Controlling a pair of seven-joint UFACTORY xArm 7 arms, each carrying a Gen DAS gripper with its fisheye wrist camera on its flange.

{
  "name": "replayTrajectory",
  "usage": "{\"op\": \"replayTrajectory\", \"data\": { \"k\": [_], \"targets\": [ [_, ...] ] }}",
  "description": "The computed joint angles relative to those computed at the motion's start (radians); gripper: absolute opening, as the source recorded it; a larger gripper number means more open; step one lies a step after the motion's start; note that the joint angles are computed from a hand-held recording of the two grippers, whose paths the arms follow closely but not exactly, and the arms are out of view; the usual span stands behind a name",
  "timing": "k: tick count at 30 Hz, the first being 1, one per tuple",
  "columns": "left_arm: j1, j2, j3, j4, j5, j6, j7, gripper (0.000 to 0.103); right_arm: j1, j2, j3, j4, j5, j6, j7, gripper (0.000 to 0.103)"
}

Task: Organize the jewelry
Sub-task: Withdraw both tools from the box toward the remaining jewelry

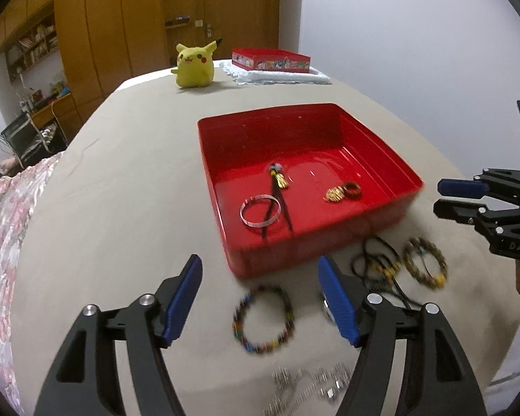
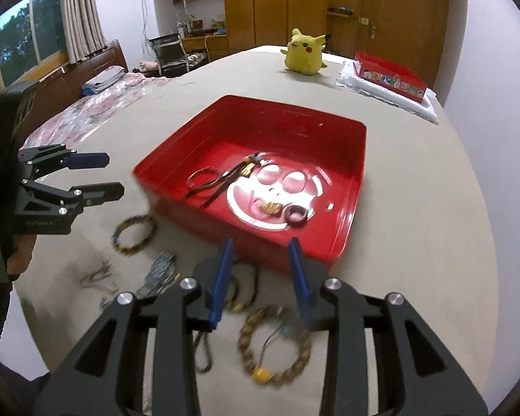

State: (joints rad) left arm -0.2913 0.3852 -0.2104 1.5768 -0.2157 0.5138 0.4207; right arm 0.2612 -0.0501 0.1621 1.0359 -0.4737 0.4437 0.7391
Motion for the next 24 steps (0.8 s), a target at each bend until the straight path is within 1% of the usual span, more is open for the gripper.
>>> {"op": "replayTrajectory", "data": {
  "k": [2,5,9,13,15,18,22,24],
  "targets": [
    [0.011,-0.062,-0.006,-0.091,-0.015,-0.040,0.023,0.074,0.010,-0.033,0.017,-0.037,-0.018,-0.008,0.034,0.041],
    [0.018,-0.135,-0.007,-0.204,-0.030,-0.090,0.050,0.077,0.017,-0.071,0.050,-0.076,-0.065,-0.003,0.092,0.046],
    [0.027,-0.206,-0.012,-0.321,-0.084,-0.111,0.095,0.077,0.023,-0.121,0.090,-0.135,-0.087,-0.013,0.169,0.048],
    [0.019,-0.238,-0.008,-0.393,-0.137,-0.116,0.104,0.077,0.027,-0.154,0.131,-0.185,-0.100,-0.013,0.236,0.049],
    [0.016,-0.253,-0.007,-0.427,-0.167,-0.123,0.108,0.077,0.027,-0.166,0.151,-0.203,-0.119,-0.010,0.278,0.052],
    [0.009,-0.274,-0.007,-0.470,-0.208,-0.133,0.123,0.077,0.032,-0.176,0.171,-0.236,-0.130,-0.015,0.335,0.053],
    [-0.012,-0.301,0.002,-0.529,-0.192,-0.161,0.110,0.077,0.043,-0.186,0.192,-0.276,-0.145,-0.018,0.405,0.053],
    [-0.017,-0.308,0.004,-0.546,-0.197,-0.163,0.112,0.077,0.050,-0.190,0.202,-0.289,-0.150,-0.016,0.432,0.055]
  ]
}}
